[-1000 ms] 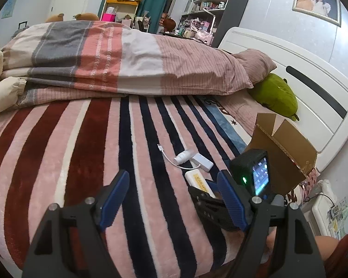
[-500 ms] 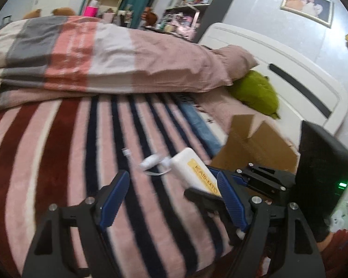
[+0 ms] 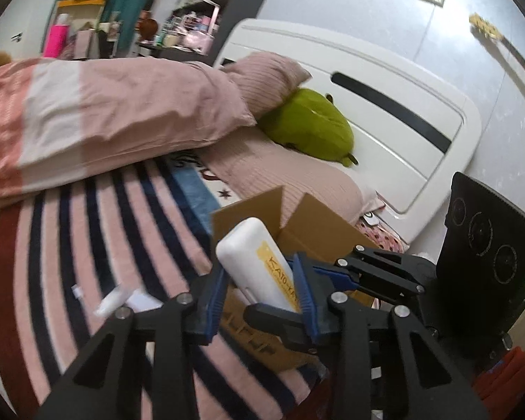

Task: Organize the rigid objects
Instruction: 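Carry the concealer box into the cardboard box and release it, then move the right gripper back toward the white adapter and cable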

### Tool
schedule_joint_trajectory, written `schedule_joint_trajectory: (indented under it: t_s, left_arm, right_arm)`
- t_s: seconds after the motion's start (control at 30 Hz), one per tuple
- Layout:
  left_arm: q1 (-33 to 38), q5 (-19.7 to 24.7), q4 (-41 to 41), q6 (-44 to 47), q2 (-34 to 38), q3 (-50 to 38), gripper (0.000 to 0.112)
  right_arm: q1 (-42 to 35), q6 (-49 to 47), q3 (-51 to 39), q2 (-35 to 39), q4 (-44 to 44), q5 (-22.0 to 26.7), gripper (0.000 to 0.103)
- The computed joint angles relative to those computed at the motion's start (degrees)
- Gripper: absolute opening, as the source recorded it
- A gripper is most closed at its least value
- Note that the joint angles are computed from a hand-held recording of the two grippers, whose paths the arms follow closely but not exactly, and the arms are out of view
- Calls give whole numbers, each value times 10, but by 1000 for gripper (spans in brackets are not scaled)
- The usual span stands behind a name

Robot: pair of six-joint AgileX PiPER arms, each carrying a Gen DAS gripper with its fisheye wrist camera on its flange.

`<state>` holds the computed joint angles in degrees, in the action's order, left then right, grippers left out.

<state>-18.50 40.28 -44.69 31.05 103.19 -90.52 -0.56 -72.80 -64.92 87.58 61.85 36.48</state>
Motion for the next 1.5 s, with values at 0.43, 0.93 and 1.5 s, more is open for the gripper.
schedule_joint_trajectory:
  t_s: [0.43, 0.93, 1.5]
  left_arm:
    - [-83, 96, 135, -152, 175, -264, 34]
    - [-92, 43, 211, -192, 116, -185, 78]
    - [17, -80, 123, -76, -93, 99, 79]
  right_arm:
    - [-136, 49, -74, 59, -88, 76, 32]
    - [-146, 100, -84, 69, -145, 89, 58]
    - [-40, 222, -83, 17, -240, 53, 59]
